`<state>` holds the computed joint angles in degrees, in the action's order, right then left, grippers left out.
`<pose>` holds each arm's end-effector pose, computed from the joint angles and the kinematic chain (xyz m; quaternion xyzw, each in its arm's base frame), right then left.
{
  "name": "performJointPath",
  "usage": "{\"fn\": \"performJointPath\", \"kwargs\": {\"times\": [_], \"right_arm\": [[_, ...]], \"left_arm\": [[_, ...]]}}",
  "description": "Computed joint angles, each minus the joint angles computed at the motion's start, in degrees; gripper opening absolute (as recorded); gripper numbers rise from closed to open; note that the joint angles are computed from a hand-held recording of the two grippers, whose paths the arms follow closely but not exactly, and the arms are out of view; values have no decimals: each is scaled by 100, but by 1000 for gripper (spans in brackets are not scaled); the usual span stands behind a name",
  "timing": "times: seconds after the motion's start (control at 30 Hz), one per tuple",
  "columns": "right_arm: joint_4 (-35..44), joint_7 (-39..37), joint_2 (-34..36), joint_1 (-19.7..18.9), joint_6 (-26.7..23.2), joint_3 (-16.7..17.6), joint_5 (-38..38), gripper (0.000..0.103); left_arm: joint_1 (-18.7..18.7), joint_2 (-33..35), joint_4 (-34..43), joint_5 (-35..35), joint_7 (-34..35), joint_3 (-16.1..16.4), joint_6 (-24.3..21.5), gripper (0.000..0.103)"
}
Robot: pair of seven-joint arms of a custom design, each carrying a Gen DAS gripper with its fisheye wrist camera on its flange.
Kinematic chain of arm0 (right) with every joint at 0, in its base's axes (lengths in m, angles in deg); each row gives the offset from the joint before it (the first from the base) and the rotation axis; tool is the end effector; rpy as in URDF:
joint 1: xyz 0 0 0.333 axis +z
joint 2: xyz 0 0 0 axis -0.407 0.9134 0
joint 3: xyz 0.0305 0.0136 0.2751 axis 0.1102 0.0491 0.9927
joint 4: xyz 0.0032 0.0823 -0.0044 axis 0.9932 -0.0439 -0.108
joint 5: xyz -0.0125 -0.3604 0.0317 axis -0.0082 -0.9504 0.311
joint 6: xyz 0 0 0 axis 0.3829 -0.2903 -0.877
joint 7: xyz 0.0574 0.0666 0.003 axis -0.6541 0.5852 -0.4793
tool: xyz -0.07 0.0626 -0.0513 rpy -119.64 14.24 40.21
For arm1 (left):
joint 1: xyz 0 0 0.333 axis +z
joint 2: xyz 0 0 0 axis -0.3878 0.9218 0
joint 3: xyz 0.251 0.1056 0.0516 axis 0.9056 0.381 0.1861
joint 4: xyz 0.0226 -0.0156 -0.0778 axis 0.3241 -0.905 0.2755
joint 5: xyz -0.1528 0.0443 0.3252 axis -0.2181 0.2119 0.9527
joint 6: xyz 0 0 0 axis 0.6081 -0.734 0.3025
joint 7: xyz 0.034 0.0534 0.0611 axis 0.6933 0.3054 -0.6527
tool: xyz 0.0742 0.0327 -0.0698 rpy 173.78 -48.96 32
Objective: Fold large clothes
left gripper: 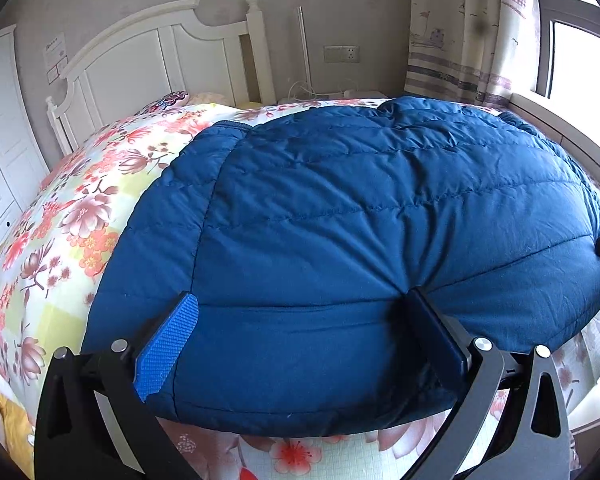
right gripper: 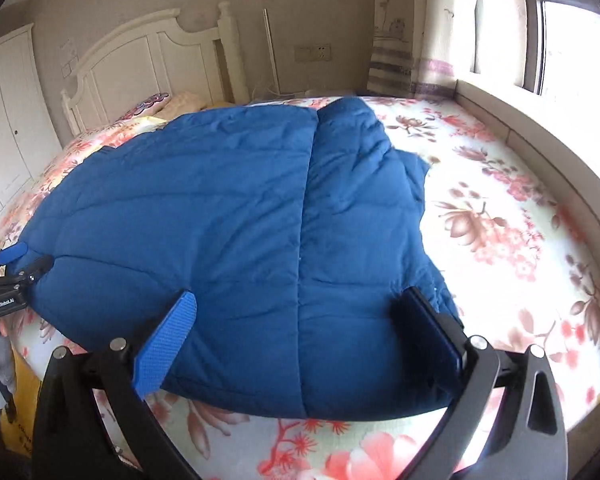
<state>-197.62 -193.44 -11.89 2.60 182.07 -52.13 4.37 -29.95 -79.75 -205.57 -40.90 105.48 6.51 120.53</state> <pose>0.4198 0.3209 0.4548 -0.5212 0.7491 -0.3059 0.2712 0.5472 -0.1440 0.5021 -0.4440 0.7981 -0.3258 0.2445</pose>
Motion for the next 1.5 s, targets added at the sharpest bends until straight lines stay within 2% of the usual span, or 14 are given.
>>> {"fn": "performJointPath", "kwargs": {"times": [0.13, 0.23, 0.33, 0.4, 0.53, 0.63, 0.7, 0.8, 0.87, 1.0, 1.13, 1.23, 1.33, 1.5], "right_arm": [[370, -301, 135, 97, -544, 62, 400, 100], [769, -413, 272, 249, -1021, 158, 85, 99], [1053, -531, 515, 345, -891, 122, -165, 99], [1261, -963, 841, 344, -741, 23, 179, 100], [799, -524, 703, 297, -48, -169, -100, 101], [862, -789, 670, 294, -162, -152, 202, 101], [1042, -979, 688, 312, -409, -130, 388, 100], [1272, -958, 647, 335, -585, -134, 23, 100], [1187, -637, 498, 249, -312, -198, -52, 100], [160, 621, -300, -38, 1053, -225, -254, 100], [-1138, 2785, -1139, -457, 2628, 50, -1109, 100], [-1681, 3570, -1356, -612, 2943, 300, -1128, 99], [-1645, 4310, -1180, -961, 3253, 423, -1681, 98], [-1017, 4052, -586, -1100, 3108, 139, -1869, 101]], "left_arm": [[-1, 14, 0, -13, 25, 2, 20, 99], [-3, 23, -18, 108, -87, -1, 76, 99], [-8, 22, -5, -12, 5, -1, 35, 99], [-8, 28, 12, -139, 116, 2, 2, 99], [-13, 38, 6, -216, 182, 0, 28, 99], [1, 42, 62, -185, 168, 14, -88, 99], [38, 35, 292, -148, -29, 44, -499, 99], [59, 72, 743, -741, 170, 52, -744, 99], [55, 188, 1082, -781, 168, 37, -909, 99], [-114, 826, 2010, 16, -353, 0, -1072, 99], [-484, 1623, 2970, 1140, -1000, 166, -1299, 99], [-613, 2108, 3650, 1476, -1233, 255, -1645, 99], [-739, 2569, 4323, 1801, -1488, 397, -1950, 99], [-468, 3473, 5576, 1350, -1436, 188, -2891, 99]]}}
